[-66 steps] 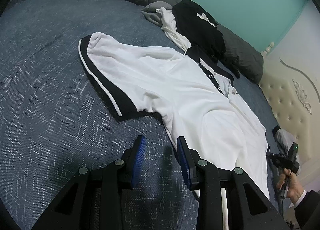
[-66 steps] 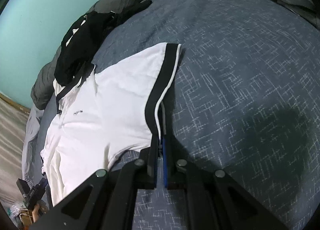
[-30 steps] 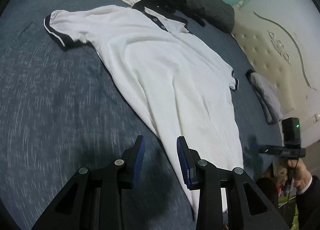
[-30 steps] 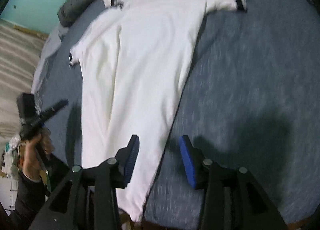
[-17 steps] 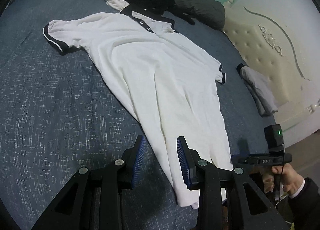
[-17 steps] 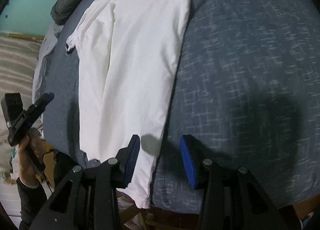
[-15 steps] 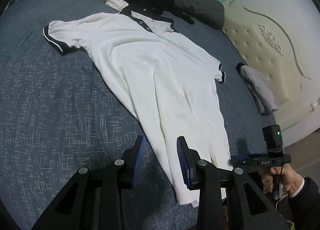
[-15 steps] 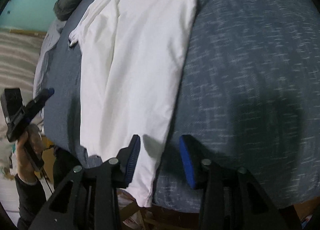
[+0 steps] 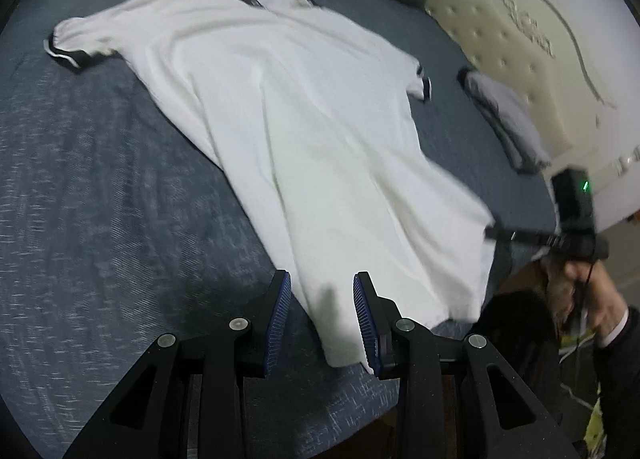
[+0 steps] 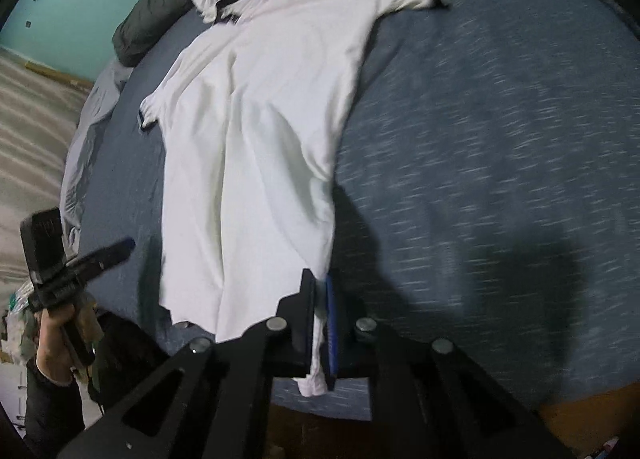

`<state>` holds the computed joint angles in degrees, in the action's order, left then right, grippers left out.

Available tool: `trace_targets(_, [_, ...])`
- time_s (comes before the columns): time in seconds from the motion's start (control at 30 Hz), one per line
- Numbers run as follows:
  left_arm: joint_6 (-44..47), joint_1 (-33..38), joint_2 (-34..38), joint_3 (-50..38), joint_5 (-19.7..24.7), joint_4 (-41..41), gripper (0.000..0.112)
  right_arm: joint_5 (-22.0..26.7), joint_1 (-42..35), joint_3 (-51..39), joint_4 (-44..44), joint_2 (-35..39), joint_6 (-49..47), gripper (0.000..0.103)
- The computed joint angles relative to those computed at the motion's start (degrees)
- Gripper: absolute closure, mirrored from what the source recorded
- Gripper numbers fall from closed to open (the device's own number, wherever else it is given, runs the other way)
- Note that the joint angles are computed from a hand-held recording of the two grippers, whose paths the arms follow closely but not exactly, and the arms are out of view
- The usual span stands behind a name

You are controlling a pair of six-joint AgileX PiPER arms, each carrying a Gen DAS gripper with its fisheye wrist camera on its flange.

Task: Fold clothes

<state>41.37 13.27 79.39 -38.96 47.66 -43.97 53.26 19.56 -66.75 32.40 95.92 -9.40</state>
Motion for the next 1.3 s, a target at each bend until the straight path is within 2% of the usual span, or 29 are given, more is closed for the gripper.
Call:
trace_targets(0.27, [-1.31,-4.60,5.66,1.37,-2.31,0.19,0.077,0.77,-3.97,2.26,1.58,-1.82,-2.43,0.098])
trace_targets(0.47, [2.80,-2.89,6.77,2.93,-1.92,-2.47,0.079,1.09,-4.39,2.19,2.15,-1.59,-3.02,0.098])
trace_targets(0.5, [3.75,-2.78,6.79,3.08,-1.48,-2.91,0.084,1.15,-4.44,2.12,2.19,-1.53,-3.07,0.098])
trace_targets(0.53, [4.32,-2.72,6.63,3.33,-1.37,-3.11,0.097,1.20,-4.34,1.97,2.08,-1.50,-2.98,0.098])
trace_targets(0.57, [4.86,-2.66,6.46,3.57,-1.25,-3.30,0.104,1.26,-4.25,1.81,1.99,-1.47,-2.87,0.098])
trace_targets(0.63, [5.40,-2.17,5.54,3.71,-0.60,-3.85,0.107,1.46,-4.29,1.61,1.96,-1.49,-2.82,0.098])
trace_targets(0.87, [5.18,4.06,-0.68,1.57,5.90,-1.84,0.109,2.54,-4.98,1.02,1.89,-2.40,-3.11,0.098])
trace_targets(1.1, [7.00,19.33,-8.48,-5.33,19.53,1.49,0.112,4.75,-7.35,-1.35,1.26,-3.78,-3.22,0.098])
trace_targets(1.2, [7.33,21.25,-8.81,-6.78,21.05,2.19,0.112,5.69,-9.06,-2.97,0.89,-3.50,-3.21,0.098])
trace_targets(1.3, [6.78,19.42,-7.38,-5.50,19.61,2.84,0.112,6.31,-10.41,-4.29,-0.15,-2.96,-3.04,0.098])
